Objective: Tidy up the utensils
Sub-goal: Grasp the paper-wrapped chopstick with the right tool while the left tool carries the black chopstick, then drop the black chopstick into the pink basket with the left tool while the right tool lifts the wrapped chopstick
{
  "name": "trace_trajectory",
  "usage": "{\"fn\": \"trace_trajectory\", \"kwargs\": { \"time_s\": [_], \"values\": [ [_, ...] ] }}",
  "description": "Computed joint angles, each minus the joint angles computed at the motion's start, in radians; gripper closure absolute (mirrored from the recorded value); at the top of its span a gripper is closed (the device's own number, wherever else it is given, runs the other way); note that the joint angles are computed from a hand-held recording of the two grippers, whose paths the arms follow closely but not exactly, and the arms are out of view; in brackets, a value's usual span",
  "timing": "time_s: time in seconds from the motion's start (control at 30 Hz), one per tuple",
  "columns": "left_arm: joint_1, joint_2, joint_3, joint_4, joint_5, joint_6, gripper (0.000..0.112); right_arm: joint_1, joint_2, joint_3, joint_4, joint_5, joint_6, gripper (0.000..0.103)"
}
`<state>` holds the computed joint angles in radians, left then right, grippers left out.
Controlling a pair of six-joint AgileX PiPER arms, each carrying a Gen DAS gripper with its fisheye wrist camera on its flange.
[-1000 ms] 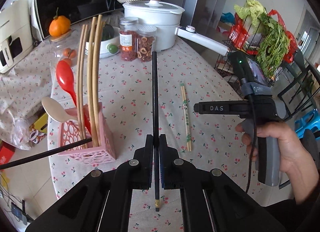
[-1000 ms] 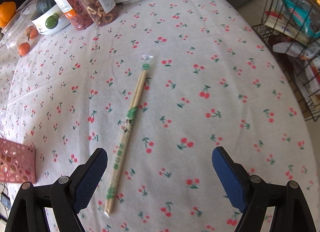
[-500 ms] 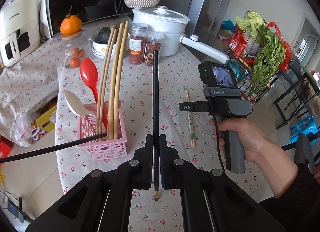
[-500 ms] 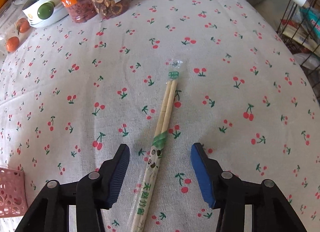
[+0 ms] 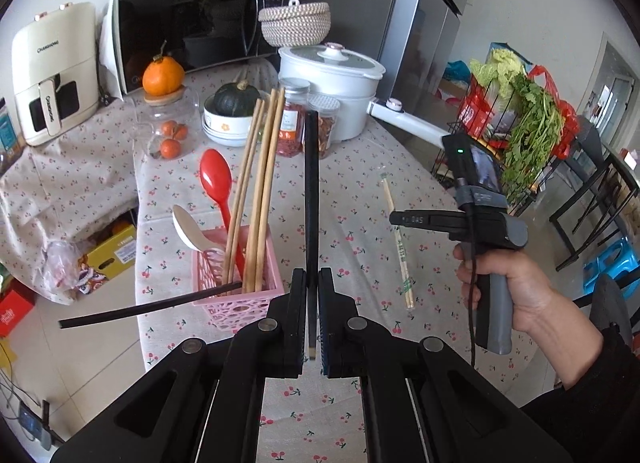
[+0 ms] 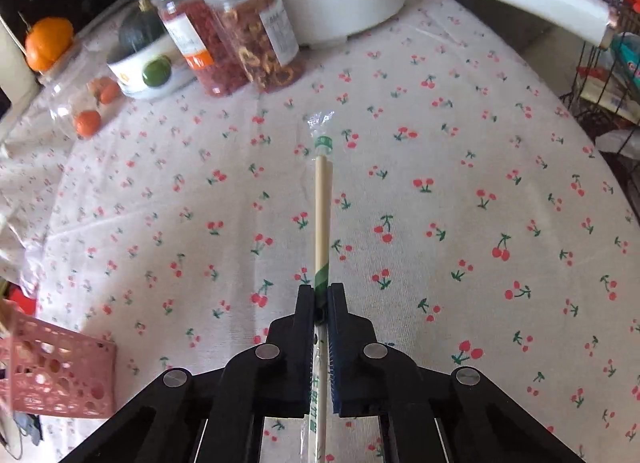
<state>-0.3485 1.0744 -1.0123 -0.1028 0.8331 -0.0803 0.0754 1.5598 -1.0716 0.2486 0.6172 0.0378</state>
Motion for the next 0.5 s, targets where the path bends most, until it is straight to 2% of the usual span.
{"fn": "trace_trajectory", "kwargs": {
  "time_s": [0.13, 0.33, 0.5],
  "values": [
    [-0.016, -0.065, -0.004, 0.053, -0.006, -0.036, 0.107, -0.063, -0.172, 0.061, 0.176, -0.003, -0.18, 0.099],
    [-0.06, -0.159, -0.024, 0.151, -0.024, -0.119, 0.107, -0.17, -0.348, 0.106, 0.424, 0.055, -0.401, 0.099],
    [-0.11, -0.206, -0.047, 0.315, -0.06, -0.241, 0.107, -0.214, -0.444, 0.121, 0.542, 0.093, -0.484, 0.099]
  ]
}}
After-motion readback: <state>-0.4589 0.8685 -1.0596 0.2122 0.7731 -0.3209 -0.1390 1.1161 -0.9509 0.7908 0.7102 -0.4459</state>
